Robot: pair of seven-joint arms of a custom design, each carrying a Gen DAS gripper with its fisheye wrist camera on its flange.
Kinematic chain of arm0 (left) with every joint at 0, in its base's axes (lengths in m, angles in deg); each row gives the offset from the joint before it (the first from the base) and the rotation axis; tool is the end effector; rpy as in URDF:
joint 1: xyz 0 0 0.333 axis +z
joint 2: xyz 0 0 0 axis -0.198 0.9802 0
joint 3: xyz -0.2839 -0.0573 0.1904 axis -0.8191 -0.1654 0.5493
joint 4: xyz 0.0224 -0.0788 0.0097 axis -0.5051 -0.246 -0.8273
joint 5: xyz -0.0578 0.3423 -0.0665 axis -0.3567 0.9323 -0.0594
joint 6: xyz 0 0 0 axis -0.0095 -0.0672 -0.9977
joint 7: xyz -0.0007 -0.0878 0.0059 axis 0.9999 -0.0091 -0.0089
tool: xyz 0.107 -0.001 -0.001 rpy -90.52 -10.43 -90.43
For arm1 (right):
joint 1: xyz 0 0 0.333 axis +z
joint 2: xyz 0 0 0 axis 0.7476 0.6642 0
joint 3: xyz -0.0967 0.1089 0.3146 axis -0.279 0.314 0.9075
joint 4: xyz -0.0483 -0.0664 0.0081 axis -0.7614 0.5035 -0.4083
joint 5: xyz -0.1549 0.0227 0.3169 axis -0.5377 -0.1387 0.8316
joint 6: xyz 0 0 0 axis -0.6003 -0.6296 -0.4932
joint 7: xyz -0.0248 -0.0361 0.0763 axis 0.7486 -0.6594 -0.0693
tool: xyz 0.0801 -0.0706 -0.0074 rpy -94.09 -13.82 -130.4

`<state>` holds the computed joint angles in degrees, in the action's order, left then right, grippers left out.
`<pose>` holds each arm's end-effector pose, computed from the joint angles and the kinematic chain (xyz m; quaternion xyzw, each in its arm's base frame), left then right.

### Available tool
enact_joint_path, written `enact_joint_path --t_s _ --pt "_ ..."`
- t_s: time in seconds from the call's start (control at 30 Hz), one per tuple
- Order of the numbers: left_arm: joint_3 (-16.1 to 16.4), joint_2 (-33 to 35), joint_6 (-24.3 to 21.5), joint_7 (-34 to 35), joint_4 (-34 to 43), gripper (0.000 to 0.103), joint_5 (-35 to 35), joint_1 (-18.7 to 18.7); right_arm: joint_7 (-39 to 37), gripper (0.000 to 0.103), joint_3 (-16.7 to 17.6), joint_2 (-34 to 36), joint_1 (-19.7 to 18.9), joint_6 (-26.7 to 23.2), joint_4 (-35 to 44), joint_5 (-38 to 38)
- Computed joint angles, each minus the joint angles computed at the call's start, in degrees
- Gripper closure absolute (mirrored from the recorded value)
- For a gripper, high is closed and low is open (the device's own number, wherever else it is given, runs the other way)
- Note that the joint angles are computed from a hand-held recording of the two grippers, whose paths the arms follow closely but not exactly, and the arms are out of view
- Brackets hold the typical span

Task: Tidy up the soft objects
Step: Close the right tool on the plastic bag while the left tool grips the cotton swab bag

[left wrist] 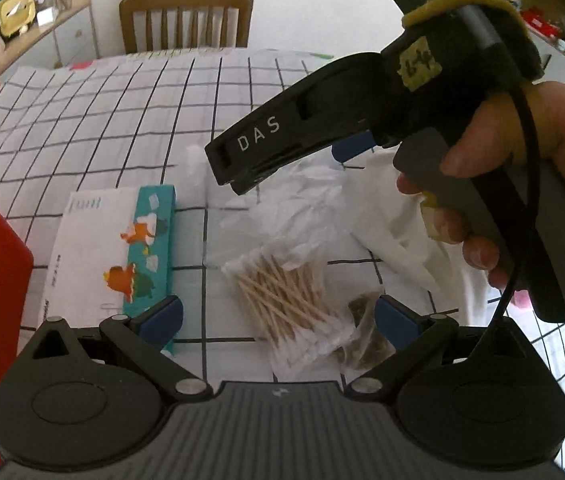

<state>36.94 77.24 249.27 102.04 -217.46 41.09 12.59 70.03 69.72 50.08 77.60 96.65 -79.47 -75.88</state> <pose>0.5168 -0.1874 0.3562 -0.4817 0.8230 -0.2847 0.0980 0.5964 0.2638 0.3773 -0.6979 0.6668 -0.1348 0.2237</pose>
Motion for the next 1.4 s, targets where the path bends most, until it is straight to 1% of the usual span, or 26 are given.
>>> enact_joint_path --t_s 0.03,0.07,0.17,0.23,0.33,0.37,0.43,0.5,0.53,0.57,0.6,0.63,0.7,0.73,0.8,0.83,0.87,0.9,0.93,0.97,1.0,1.07,1.17,1.2,1.33,1.4 --pt "1.5 -0.2 -0.5 -0.6 0.4 0.001 0.1 -1.5 -0.5 0.012 0.2 0.2 -0.2 -0.1 0.2 0.0" --pt "2.2 -0.2 -0.8 -0.7 0.7 0.001 -0.1 -2.2 -0.9 0.012 0.4 0.4 -0.3 -0.2 0.4 0.0" --pt "3.1 0.0 -2.5 -0.9 1.7 0.002 -1.6 -3.4 -1.4 0.013 0.4 0.9 -0.3 -0.5 0.8 0.2" --pt "3.7 0.2 -3.9 -0.7 2.5 0.005 -3.4 -4.2 -1.0 0.014 0.1 1.2 0.0 -0.3 0.9 0.3" --pt "4.9 0.0 -4.0 0.2 2.8 0.007 -5.5 -5.6 -0.6 0.014 -1.0 1.4 1.0 0.0 1.0 -0.6" --pt "5.6 -0.1 -4.0 0.5 3.0 0.011 -5.9 -6.4 -0.2 0.015 -1.7 1.6 1.7 -0.3 1.2 -1.5" --pt "5.9 -0.2 -4.0 1.2 3.1 0.016 -7.1 -6.7 0.8 0.018 -3.3 2.0 3.3 -0.9 1.9 -3.6" --pt "5.8 -0.5 -4.3 1.9 3.2 0.025 -8.4 -6.8 2.5 0.024 -5.5 2.3 5.3 -1.6 2.2 -6.8" --pt "5.6 -0.6 -4.4 2.3 3.2 0.028 -9.2 -6.6 2.8 0.025 -5.5 2.3 5.4 -1.3 2.0 -7.6" --pt "5.6 -0.7 -4.7 2.7 3.3 0.034 -9.8 -6.6 3.1 0.027 -5.3 2.2 5.2 -1.1 1.9 -7.9" --pt "5.2 -0.7 -5.1 3.2 3.4 0.042 -10.7 -6.3 3.8 0.032 -5.6 2.2 5.4 -0.9 1.8 -8.5" --pt "3.9 -0.5 -5.6 4.2 3.7 0.046 -12.0 -5.1 4.6 0.036 -6.0 2.1 5.6 -0.6 1.6 -9.0" --pt "3.0 -0.7 -6.3 5.8 3.8 0.056 -14.1 -4.3 6.2 0.053 -6.6 1.8 6.1 -0.5 1.4 -10.0" --pt "3.2 -0.8 -6.4 6.3 3.8 0.058 -14.9 -4.5 6.8 0.056 -6.7 1.7 6.1 -0.6 1.3 -10.4" --pt "3.9 -1.1 -6.3 7.5 3.7 0.063 -16.1 -5.3 7.8 0.067 -7.0 1.5 6.2 -0.6 1.1 -11.6" --pt "4.4 -1.2 -6.3 7.9 3.9 0.064 -16.6 -5.8 8.3 0.071 -7.2 1.4 6.3 -0.4 0.9 -12.2" --pt "4.3 -1.3 -6.3 8.4 3.8 0.065 -17.4 -5.7 9.1 0.081 -7.8 1.3 6.8 -0.3 0.7 -13.1" --pt "4.2 -1.4 -6.3 9.0 3.7 0.066 -18.3 -5.6 9.9 0.088 -8.2 1.2 7.2 -0.5 0.6 -14.0" --pt "4.2 -1.4 -6.3 9.6 3.8 0.067 -19.0 -5.6 10.7 0.09 -8.5 1.1 7.4 -0.4 0.4 -14.8" --pt "4.1 -1.5 -6.3 10.3 3.8 0.067 -19.7 -5.4 11.5 0.095 -8.6 0.9 7.6 -0.3 0.1 -15.5" --pt "3.6 -1.6 -6.2 11.1 3.7 0.068 -20.5 -5.0 12.5 0.098 -8.9 0.7 7.9 -0.3 -0.2 -16.2" --pt "2.4 -1.7 -6.0 13.0 3.5 0.069 -22.3 -3.6 14.8 0.099 -9.8 0.2 8.7 -0.1 -0.9 -18.0" --pt "0.7 -2.1 -6.0 15.4 3.1 0.07 -24.9 -1.9 20.5 0.1 -12.3 -1.2 10.5 0.9 -2.2 -22.2" --pt "-0.4 -2.1 -6.1 16.6 3.0 0.07 -26.1 -0.8 22.1 0.1 -12.8 -1.7 10.7 1.1 -2.6 -23.5" --pt "-5.4 -2.1 -6.2 22.1 2.7 0.07 -31.6 4.3 27.3 0.1 -12.9 -4.8 10.1 2.1 -4.6 -28.5" --pt "-7.1 -2.3 -6.8 24.7 2.8 0.071 -34.1 6.0 28.5 0.1 -11.7 -6.5 8.9 2.8 -5.8 -30.0"
